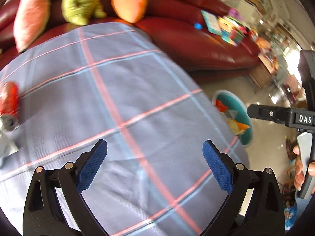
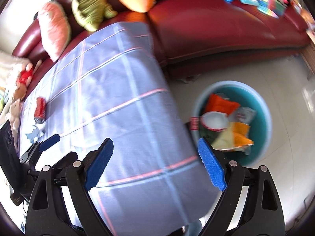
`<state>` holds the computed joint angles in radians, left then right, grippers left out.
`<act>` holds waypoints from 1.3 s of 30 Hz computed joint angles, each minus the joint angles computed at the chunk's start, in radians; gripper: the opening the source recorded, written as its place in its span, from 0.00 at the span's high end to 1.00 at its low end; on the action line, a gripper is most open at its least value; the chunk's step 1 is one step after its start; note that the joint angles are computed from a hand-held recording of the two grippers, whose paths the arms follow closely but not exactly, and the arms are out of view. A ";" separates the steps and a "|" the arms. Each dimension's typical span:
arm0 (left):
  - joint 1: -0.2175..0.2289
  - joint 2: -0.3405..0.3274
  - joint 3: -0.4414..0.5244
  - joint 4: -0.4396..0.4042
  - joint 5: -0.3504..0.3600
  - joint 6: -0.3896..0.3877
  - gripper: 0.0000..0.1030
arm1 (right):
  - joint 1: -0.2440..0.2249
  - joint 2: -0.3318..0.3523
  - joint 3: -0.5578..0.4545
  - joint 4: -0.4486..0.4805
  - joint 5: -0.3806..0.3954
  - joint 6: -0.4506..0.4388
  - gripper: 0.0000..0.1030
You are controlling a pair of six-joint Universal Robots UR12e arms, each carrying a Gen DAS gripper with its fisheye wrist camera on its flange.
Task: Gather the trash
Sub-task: 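Bring both open tools back over the table toward the red can, then grasp the blue-white wrapper with the left tool while the right tool grasps the red Coca-Cola can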
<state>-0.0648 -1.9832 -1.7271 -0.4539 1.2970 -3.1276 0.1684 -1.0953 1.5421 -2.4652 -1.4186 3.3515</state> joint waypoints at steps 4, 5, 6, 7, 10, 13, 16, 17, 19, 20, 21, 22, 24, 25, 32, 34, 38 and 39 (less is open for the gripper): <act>0.056 0.042 -0.053 0.033 0.037 -0.012 0.05 | 0.046 0.029 -0.059 0.052 0.002 -0.044 0.19; 0.069 0.051 -0.063 0.040 0.048 -0.008 0.05 | 0.056 0.035 -0.072 0.063 -0.001 -0.054 0.19; 0.084 0.060 -0.075 0.049 0.060 -0.004 0.05 | 0.070 0.044 -0.091 0.080 -0.002 -0.072 0.19; 0.101 0.072 -0.088 0.059 0.073 0.001 0.05 | 0.081 0.052 -0.108 0.096 -0.004 -0.087 0.19; 0.145 0.094 -0.113 0.078 0.115 0.024 0.05 | 0.113 0.072 -0.151 0.136 -0.010 -0.129 0.19; 0.189 0.108 -0.125 0.071 0.142 0.058 0.05 | 0.142 0.098 -0.202 0.180 -0.013 -0.164 0.19; 0.225 0.112 -0.124 0.046 0.150 0.100 0.05 | 0.168 0.127 -0.255 0.223 -0.010 -0.193 0.19; 0.233 0.111 -0.123 0.043 0.155 0.118 0.05 | 0.173 0.135 -0.268 0.231 -0.009 -0.196 0.19; 0.245 0.105 -0.120 0.037 0.162 0.153 0.05 | 0.187 0.159 -0.309 0.257 -0.006 -0.202 0.19; 0.250 0.100 -0.116 0.028 0.167 0.176 0.05 | 0.192 0.170 -0.326 0.268 -0.005 -0.202 0.19; 0.253 0.096 -0.114 0.023 0.169 0.201 0.05 | 0.198 0.183 -0.348 0.279 0.001 -0.201 0.19; 0.255 0.089 -0.110 0.018 0.174 0.234 0.05 | 0.202 0.196 -0.370 0.294 0.006 -0.201 0.19; 0.252 0.074 -0.100 0.009 0.192 0.282 0.05 | 0.211 0.220 -0.412 0.326 0.011 -0.203 0.19; 0.254 0.068 -0.096 0.001 0.195 0.309 0.05 | 0.215 0.233 -0.436 0.343 0.012 -0.206 0.19; 0.277 0.041 -0.090 0.029 0.132 0.297 0.34 | 0.243 0.328 -0.604 0.445 0.015 -0.227 0.19; 0.282 0.044 -0.093 0.036 0.109 0.284 0.42 | 0.249 0.358 -0.656 0.480 0.024 -0.232 0.19; 0.290 0.050 -0.103 0.050 0.116 0.271 0.43 | 0.261 0.421 -0.770 0.543 0.038 -0.243 0.19; 0.294 0.051 -0.105 0.053 0.124 0.257 0.43 | 0.265 0.441 -0.807 0.561 0.047 -0.242 0.19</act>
